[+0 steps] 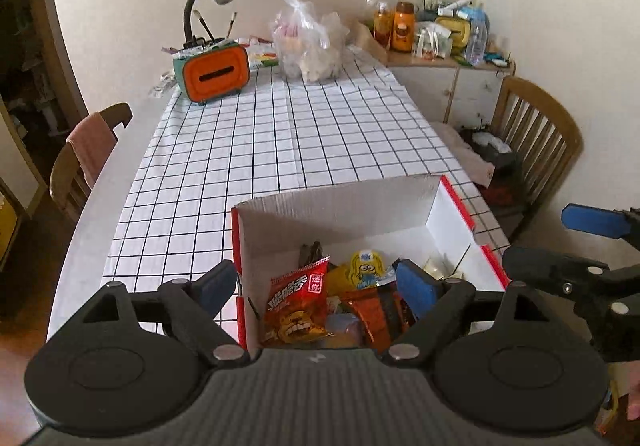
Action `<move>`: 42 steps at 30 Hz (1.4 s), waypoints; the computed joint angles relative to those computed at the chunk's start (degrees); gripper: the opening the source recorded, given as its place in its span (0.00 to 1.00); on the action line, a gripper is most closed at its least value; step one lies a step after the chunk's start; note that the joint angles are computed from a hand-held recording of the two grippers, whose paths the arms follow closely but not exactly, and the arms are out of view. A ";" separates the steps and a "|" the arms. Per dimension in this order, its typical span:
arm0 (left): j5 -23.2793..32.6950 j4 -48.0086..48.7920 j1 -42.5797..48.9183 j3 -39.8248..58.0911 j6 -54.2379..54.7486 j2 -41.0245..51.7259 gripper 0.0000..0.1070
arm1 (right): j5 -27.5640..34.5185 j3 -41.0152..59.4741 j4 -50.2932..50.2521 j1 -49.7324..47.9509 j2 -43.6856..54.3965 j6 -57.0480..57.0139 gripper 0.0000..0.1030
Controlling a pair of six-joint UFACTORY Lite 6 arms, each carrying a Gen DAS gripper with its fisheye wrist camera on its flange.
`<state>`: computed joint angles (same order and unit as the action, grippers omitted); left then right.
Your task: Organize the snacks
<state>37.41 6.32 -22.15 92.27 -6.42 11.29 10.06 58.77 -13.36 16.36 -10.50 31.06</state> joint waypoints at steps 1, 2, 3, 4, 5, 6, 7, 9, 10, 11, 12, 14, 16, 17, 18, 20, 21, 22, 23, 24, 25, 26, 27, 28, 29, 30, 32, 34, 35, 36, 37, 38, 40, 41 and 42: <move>0.04 0.17 -0.11 -0.07 -0.28 -0.31 0.83 | 0.16 -0.02 -1.47 0.19 -0.26 1.51 1.00; -0.05 0.75 -0.41 -0.37 -1.01 -0.74 0.83 | 0.13 -0.23 -2.31 0.38 -0.50 2.46 1.00; -0.17 1.24 -0.64 -0.84 -1.55 -1.23 0.83 | 0.10 -0.35 -2.24 0.45 -0.62 2.54 1.00; -0.30 1.97 -1.04 -1.25 -2.41 -1.63 0.83 | 0.05 -0.53 -1.12 0.46 -0.72 1.62 1.00; -0.44 2.80 -1.46 -1.66 -3.34 -2.00 0.83 | 0.03 -0.82 -0.16 0.53 -0.95 0.87 1.00; -0.63 3.16 -1.62 -2.26 -3.73 -2.45 0.83 | 0.02 -0.93 0.88 0.61 -0.90 0.07 1.00; -0.65 3.43 -1.87 -2.51 -4.22 -2.64 0.83 | 0.19 -0.91 2.29 0.54 -0.77 -1.11 1.00; -0.35 2.96 -1.91 -2.59 -3.89 -2.65 0.83 | 0.59 -1.46 0.64 0.88 -1.25 1.07 1.00; -0.13 2.77 -2.00 -2.72 -4.01 -2.64 0.83 | 0.60 -1.61 0.31 0.88 -1.35 1.69 1.00; 0.09 1.78 -1.85 -2.78 -3.50 -2.62 0.83 | 0.52 -2.00 -2.39 1.15 -1.67 4.70 1.00; 0.27 0.94 -1.68 -2.84 -2.92 -2.64 0.83 | 0.41 -2.38 -5.15 1.26 -2.03 7.75 1.00; 0.37 1.11 -1.86 -3.17 -3.20 -2.70 0.83 | 0.10 -3.09 -8.16 1.29 -2.65 11.13 1.00; 0.17 1.65 -2.06 -4.05 -3.90 -3.25 0.83 | 0.03 -3.49 -9.44 1.37 -2.75 12.56 1.00; 0.18 2.13 -2.21 -4.20 -4.34 -3.34 0.83 | -0.19 -3.72 -9.42 1.36 -2.82 12.66 1.00; 0.13 2.39 -2.30 -4.50 -4.60 -3.57 0.83 | -0.30 -4.00 -10.70 1.45 -3.05 13.99 1.00; -0.03 2.84 -2.47 -5.17 -5.19 -4.09 0.83 | -0.28 -4.43 -15.10 1.77 -3.45 18.50 1.00; -0.07 3.28 -2.62 -5.46 -5.63 -4.30 0.83 | -0.20 -4.55 -16.56 1.84 -3.56 20.11 1.00; -0.02 3.60 -2.71 -5.68 -5.94 -4.45 0.83 | -0.15 -4.65 -16.84 1.84 -3.60 20.57 1.00; 0.09 3.67 -2.71 -5.80 -6.17 -4.54 0.83 | -0.08 -4.67 -16.86 1.76 -3.55 20.76 1.00; 0.11 3.56 -2.67 -6.00 -6.26 -4.67 0.83 | -0.01 -4.78 -17.09 1.76 -3.61 21.24 1.00; 0.14 3.36 -2.56 -6.08 -6.14 -4.71 0.83 | 0.05 -5.13 -17.58 1.86 -3.97 22.00 1.00; 0.15 3.25 -2.44 -6.22 -6.07 -4.81 0.83 | 0.06 -5.23 -17.72 1.80 -4.05 22.36 1.00; 0.17 3.25 -2.44 -6.42 -6.19 -4.92 0.83 | 0.12 -5.33 -17.56 1.73 -4.13 22.32 1.00; 0.09 3.12 -2.39 -6.78 -6.14 -5.15 0.83 | 0.21 -5.32 -16.81 1.67 -4.18 21.57 1.00; 0.05 2.78 -2.35 -7.05 -5.94 -5.28 0.83 | 0.43 -5.13 -16.84 1.74 -4.05 21.51 1.00; 0.13 2.55 -2.35 -7.19 -5.81 -5.32 0.83 | 0.80 -5.06 -18.18 2.02 -4.05 22.76 1.00; 0.48 1.93 -2.36 -7.23 -5.55 -5.21 0.83 | 1.28 -4.90 -18.97 2.47 -3.97 23.38 1.00; 0.61 1.42 -2.31 -7.53 -5.06 -5.20 0.83 | 1.65 -4.91 -19.17 2.75 -3.99 23.44 1.00; 0.62 1.18 -2.30 -7.73 -4.86 -5.25 0.83 | 1.80 -4.95 -19.43 2.89 -3.98 23.70 1.00; 0.62 0.88 -2.28 -7.89 -4.63 -5.30 0.83 | 1.95 -5.00 -19.50 3.00 -4.01 23.81 1.00; 0.59 0.55 -2.24 -7.93 -4.37 -5.24 0.83 | 2.18 -5.06 -20.01 3.16 -4.06 24.43 1.00; 0.54 0.18 -2.17 -8.11 -4.11 -5.30 0.83 | 2.36 -5.10 -20.11 3.19 -4.10 24.56 1.00; 0.47 -0.37 -2.07 -8.47 -3.83 -5.45 0.83 | 2.68 -5.25 -20.23 3.23 -4.20 24.93 1.00; 0.48 -0.77 -2.00 -8.57 -3.52 -5.41 0.83 | 2.92 -5.38 -20.63 3.26 -4.28 25.52 1.00; 0.51 -1.09 -1.97 -8.66 -3.31 -5.37 0.83 | 3.07 -5.42 -20.55 3.23 -4.26 25.60 1.00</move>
<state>37.92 5.23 -24.12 83.61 -9.73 5.92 13.14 53.34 -33.91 19.59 -14.76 56.67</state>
